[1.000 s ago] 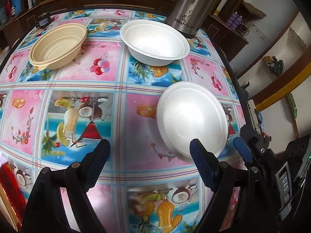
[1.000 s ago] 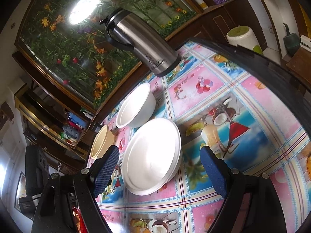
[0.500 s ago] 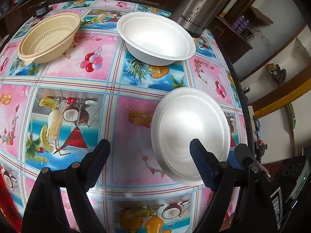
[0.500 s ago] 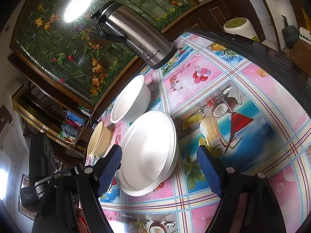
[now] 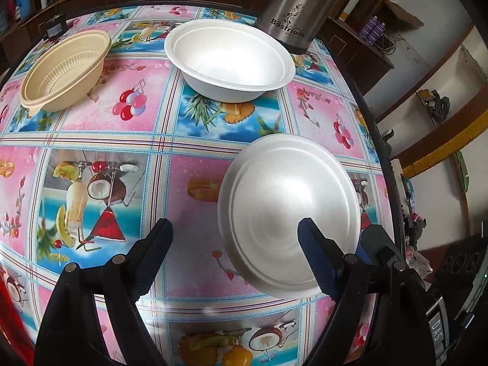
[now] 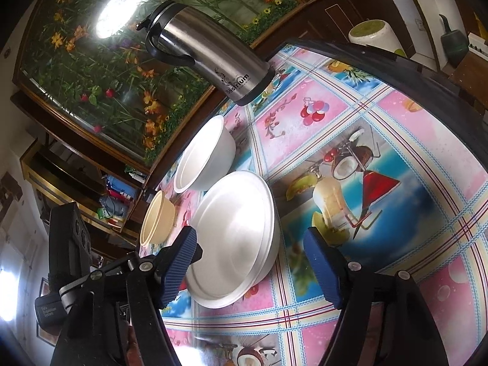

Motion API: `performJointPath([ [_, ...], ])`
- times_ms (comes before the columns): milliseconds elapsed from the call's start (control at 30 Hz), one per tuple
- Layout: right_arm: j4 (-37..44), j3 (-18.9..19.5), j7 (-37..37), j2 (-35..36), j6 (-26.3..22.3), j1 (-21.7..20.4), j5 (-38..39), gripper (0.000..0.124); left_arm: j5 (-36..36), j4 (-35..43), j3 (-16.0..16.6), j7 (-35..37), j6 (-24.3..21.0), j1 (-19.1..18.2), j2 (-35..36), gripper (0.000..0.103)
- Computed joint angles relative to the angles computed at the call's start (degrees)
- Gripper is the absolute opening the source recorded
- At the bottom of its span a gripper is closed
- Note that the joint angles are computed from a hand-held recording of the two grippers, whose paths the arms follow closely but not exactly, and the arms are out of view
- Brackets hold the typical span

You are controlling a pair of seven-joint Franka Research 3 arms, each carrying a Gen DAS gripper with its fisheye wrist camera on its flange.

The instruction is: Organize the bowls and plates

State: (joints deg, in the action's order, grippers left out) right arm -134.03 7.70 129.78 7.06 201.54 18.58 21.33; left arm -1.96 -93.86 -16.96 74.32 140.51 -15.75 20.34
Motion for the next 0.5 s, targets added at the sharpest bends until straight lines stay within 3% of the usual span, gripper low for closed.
performJointPath([
  [500, 1.20, -1.15, -5.84, 0.40, -0.41, 2.41, 6.17, 0.075, 12.37, -4.41, 2.54, -4.69, 8.09, -2.80, -2.19, 0.084],
])
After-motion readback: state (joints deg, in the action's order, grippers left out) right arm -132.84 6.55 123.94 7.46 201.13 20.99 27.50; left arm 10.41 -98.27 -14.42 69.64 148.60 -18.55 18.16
